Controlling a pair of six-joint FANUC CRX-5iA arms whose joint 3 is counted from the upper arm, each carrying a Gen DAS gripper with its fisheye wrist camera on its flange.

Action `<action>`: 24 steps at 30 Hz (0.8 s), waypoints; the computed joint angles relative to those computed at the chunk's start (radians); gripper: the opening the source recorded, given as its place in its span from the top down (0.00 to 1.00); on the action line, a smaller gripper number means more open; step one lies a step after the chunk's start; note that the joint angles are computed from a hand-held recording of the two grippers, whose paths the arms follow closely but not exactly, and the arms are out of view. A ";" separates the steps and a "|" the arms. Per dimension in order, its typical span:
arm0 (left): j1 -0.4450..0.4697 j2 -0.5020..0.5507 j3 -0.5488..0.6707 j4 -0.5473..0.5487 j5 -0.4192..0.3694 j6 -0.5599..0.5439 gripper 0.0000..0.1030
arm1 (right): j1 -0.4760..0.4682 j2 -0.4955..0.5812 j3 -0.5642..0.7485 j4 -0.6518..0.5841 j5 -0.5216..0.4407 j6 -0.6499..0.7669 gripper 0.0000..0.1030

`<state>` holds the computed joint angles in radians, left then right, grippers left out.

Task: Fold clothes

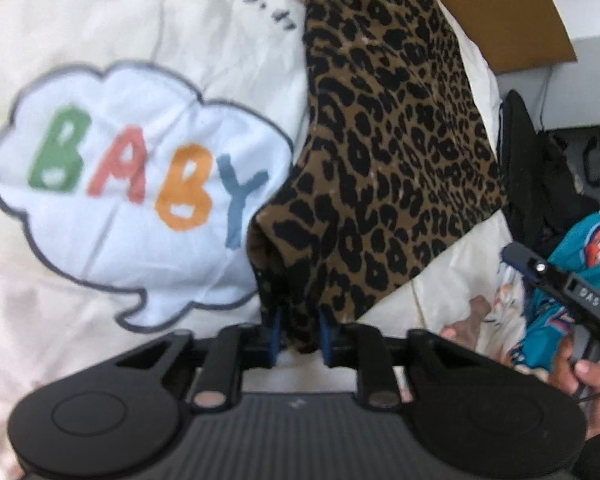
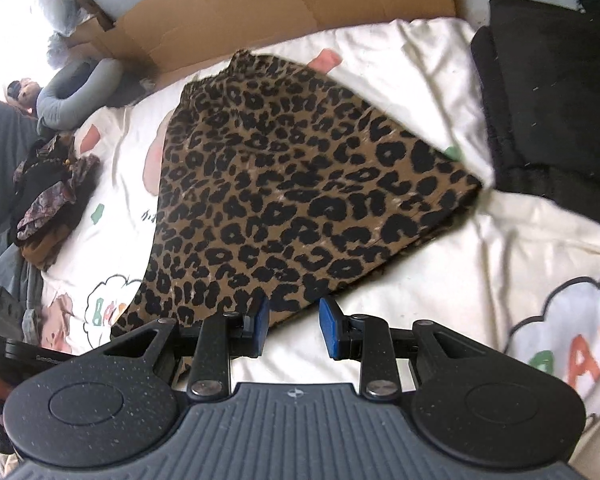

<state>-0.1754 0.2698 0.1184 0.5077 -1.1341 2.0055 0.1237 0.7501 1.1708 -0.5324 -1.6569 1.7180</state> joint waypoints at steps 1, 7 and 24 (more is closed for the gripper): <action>0.004 -0.004 0.007 -0.014 -0.005 0.005 0.56 | -0.004 0.001 0.005 0.002 0.001 -0.006 0.71; 0.033 -0.076 -0.139 0.088 0.122 0.011 0.46 | -0.017 -0.006 0.012 0.021 0.016 -0.030 0.71; -0.059 -0.180 -0.572 0.796 0.502 -0.531 0.40 | 0.006 -0.035 0.010 0.095 -0.038 0.011 0.71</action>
